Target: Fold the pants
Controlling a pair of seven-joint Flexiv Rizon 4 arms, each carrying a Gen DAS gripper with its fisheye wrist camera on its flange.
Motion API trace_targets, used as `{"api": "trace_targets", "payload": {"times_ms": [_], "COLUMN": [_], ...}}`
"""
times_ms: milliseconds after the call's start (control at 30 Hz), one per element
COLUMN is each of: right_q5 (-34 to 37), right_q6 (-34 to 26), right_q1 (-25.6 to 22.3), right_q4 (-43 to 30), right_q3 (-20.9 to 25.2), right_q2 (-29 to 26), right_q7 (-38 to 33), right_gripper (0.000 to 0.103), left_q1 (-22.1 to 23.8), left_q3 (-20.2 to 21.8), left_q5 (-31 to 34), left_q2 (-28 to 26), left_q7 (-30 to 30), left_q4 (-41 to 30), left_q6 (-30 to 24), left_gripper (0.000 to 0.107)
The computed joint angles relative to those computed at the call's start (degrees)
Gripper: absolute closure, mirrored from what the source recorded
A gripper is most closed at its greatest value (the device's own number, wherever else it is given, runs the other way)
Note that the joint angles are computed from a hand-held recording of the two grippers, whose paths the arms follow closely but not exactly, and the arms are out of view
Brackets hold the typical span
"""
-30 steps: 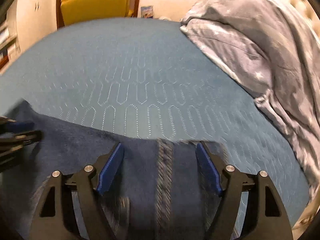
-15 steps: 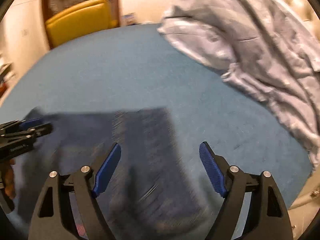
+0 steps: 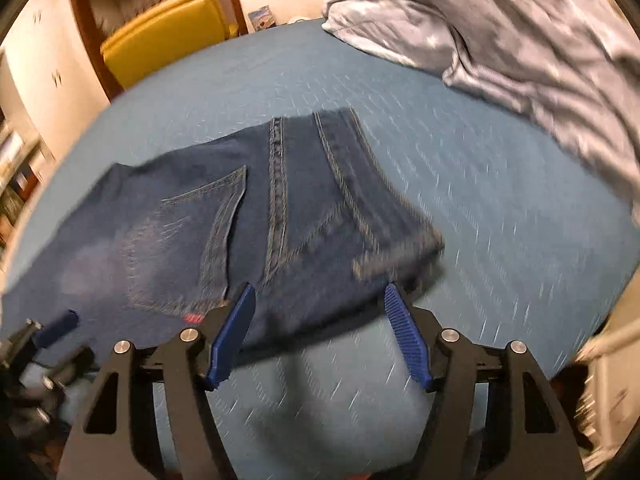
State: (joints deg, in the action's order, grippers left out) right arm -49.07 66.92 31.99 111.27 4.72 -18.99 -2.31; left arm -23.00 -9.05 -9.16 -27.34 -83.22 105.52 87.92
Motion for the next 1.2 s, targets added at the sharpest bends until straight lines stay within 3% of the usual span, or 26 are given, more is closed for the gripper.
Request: {"api": "trace_targets", "payload": {"times_ms": [67, 133, 200, 267, 300, 400, 433, 467, 567, 767, 933, 1033, 1133, 1200], "right_q5": [0.2, -1.4, -1.5, -1.5, -1.7, -5.1, -6.0, -6.6, -5.2, -3.2, 6.3, 9.3, 9.7, 10.6], "right_q6": [3.2, 5.6, 5.9, 7.1, 7.5, 12.6, 14.2, 15.5, 16.3, 19.4, 18.2, 17.6, 16.2, 16.2], "right_q1": [-0.2, 0.2, 0.1, 0.2, 0.2, -0.1, -0.4, -0.7, -1.1, -0.7, -1.5, 0.0, 1.5, 1.7], "right_q4": [2.2, 3.4, 3.9, 4.5, 4.8, 7.1, 7.4, 7.5, 7.0, 5.4, 3.7, 3.7, 2.7, 2.3], "right_q3": [0.2, -0.7, -0.6, -0.5, -0.7, -3.0, -3.6, -4.1, -4.4, -5.7, -2.6, -3.6, -5.0, -5.0], "right_q2": [0.6, 0.9, 1.0, 1.2, 1.3, 2.1, 2.1, 1.9, 1.2, -0.1, -1.7, -1.8, -2.1, -2.2], "right_q7": [2.8, 5.3, 6.2, 7.2, 7.7, 14.2, 15.6, 16.7, 17.7, 18.0, 12.2, 10.9, 9.6, 9.2], "right_gripper": [0.040, 0.044, 0.044, 0.052, 0.052, 0.052, 0.052, 0.052, 0.052, 0.060, 0.068, 0.069, 0.098, 0.100], "left_q1": [-2.7, -6.5, -8.1, -12.0, -12.1, -9.4, -10.3, -10.3, -7.9, -7.6, -6.6, -6.5, -6.0, -6.0], "left_q3": [2.0, 6.9, 8.1, 13.1, 13.6, 10.2, 11.4, 11.7, 8.9, 8.5, 7.3, 7.1, 6.6, 6.6], "left_q5": [2.6, 6.7, 8.1, 11.5, 12.7, 10.9, 12.6, 13.1, 12.1, 12.2, 11.1, 10.8, 10.5, 10.5], "left_q2": [-0.9, -1.8, -3.7, -5.8, -5.7, -3.9, -3.8, -3.2, -2.3, -1.8, -1.8, -1.7, -1.2, -0.9], "left_q7": [1.6, -0.3, 1.5, -0.7, -1.7, -0.6, -2.0, -2.2, -1.5, -1.2, -0.5, -0.1, 0.8, 1.3], "left_q4": [-1.7, -4.0, -6.7, -10.0, -10.2, -6.9, -7.4, -6.8, -5.6, -4.7, -4.2, -3.9, -3.3, -3.0], "left_q6": [-0.1, -0.8, -2.3, -5.1, -6.3, -4.1, -3.9, -3.6, -3.5, -2.8, -2.1, -2.0, -1.6, -1.9], "left_gripper": [0.048, 0.051, 0.053, 0.065, 0.068, 0.082, 0.094, 0.099, 0.101, 0.104, 0.105, 0.105, 0.106, 0.106]}}
